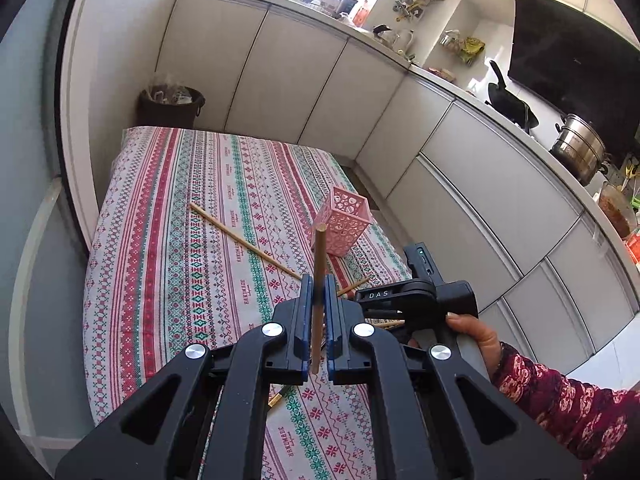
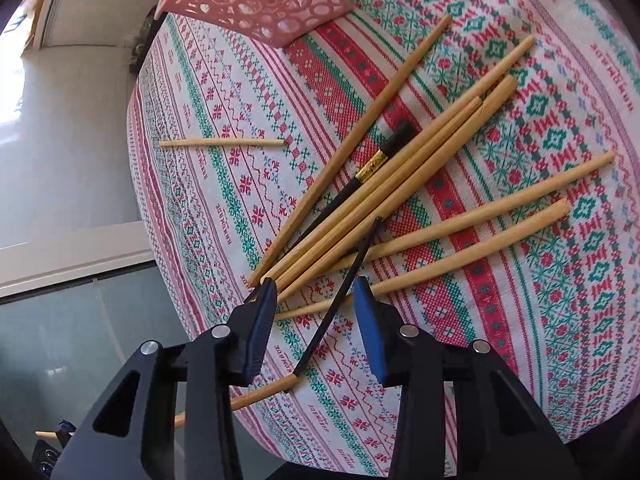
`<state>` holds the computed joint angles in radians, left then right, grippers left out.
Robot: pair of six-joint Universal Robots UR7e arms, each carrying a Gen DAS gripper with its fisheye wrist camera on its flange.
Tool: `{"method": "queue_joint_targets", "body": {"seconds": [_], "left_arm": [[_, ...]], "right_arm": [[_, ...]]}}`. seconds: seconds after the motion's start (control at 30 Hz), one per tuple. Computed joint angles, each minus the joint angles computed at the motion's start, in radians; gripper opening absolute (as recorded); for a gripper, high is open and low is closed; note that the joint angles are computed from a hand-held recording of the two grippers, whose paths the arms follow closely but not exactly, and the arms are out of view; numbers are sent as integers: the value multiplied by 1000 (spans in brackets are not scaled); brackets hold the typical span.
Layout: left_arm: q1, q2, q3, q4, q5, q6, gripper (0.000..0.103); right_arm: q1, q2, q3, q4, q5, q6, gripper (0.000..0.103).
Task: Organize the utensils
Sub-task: 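Lift the wooden stick upright with the left tool while the right tool grasps the black stick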
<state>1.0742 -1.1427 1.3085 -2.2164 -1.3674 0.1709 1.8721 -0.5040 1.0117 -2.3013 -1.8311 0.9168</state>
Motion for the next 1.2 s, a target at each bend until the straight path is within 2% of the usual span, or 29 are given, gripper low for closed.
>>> {"method": "queue_joint_targets", "body": {"seconds": [0.3, 0.33, 0.43, 0.57, 0.73, 1.0, 1.2], "left_arm": [[8, -5, -1, -6, -23, 18, 5], [8, -6, 1, -8, -22, 15, 5], [9, -9, 3, -15, -13, 7, 5], [8, -11, 8, -23, -16, -3, 5], [-1, -18, 26, -58, -15, -10, 5], [-46, -40, 111, -214, 17, 24, 5], [-89, -18, 130, -302, 46, 20, 5]], "right_arm": [[-14, 60, -96, 109, -20, 53, 19], [-12, 65, -99, 114, -35, 59, 13], [-5, 66, -92, 103, -65, 50, 9], [0, 51, -42, 26, -73, 18, 7], [26, -29, 82, -105, -109, -89, 6], [109, -136, 268, -392, -246, -381, 6], [145, -195, 337, -507, -305, -487, 6]]}}
